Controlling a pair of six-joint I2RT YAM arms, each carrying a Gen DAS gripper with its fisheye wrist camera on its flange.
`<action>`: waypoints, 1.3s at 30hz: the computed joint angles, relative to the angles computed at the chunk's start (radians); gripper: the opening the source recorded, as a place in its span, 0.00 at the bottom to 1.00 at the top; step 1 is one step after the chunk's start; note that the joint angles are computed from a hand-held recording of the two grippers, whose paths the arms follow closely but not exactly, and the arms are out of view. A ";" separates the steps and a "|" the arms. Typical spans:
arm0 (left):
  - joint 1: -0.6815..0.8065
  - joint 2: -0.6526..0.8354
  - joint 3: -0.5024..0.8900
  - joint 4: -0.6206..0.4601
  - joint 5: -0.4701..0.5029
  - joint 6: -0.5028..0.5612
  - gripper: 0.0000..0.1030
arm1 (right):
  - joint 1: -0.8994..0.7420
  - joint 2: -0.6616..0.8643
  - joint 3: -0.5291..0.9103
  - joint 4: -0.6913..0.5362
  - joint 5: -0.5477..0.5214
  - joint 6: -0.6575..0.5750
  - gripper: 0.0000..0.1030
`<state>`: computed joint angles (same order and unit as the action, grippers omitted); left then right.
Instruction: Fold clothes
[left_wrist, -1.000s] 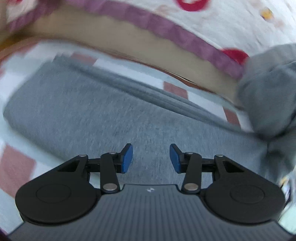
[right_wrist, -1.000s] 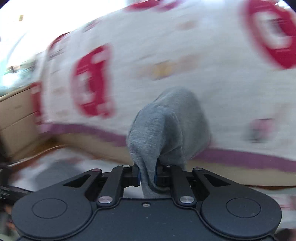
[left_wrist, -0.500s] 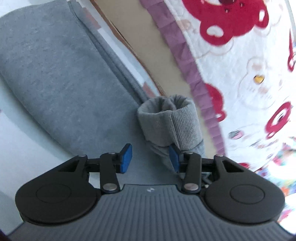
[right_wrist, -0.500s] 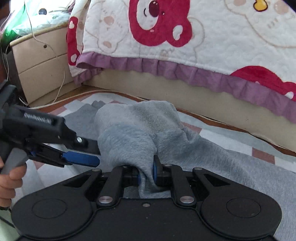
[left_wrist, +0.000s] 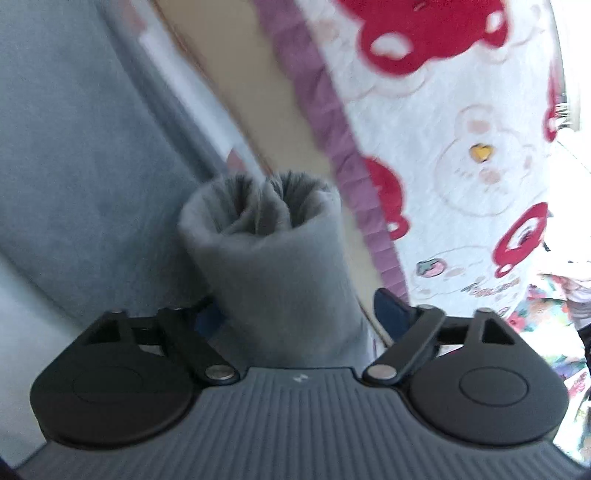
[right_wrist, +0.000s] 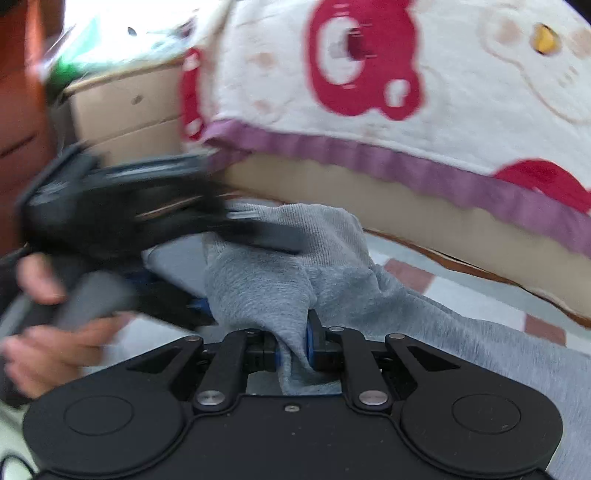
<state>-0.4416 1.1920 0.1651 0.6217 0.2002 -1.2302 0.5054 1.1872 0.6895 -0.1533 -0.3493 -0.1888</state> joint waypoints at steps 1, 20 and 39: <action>-0.006 0.032 0.026 -0.041 -0.005 -0.030 0.62 | 0.011 -0.016 -0.014 -0.008 0.028 -0.055 0.15; -0.134 -0.196 0.349 -0.649 -0.577 0.540 0.17 | -0.680 -0.286 -0.202 -0.149 0.051 -0.475 0.64; 0.235 -0.281 0.118 -0.610 -0.358 0.530 0.18 | -0.513 -0.166 -0.225 0.019 0.015 -0.384 0.32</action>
<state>-0.2068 0.9112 0.2827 0.0120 -0.1574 -0.7000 -0.0076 1.0210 0.4643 -0.1345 -0.3344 -0.5729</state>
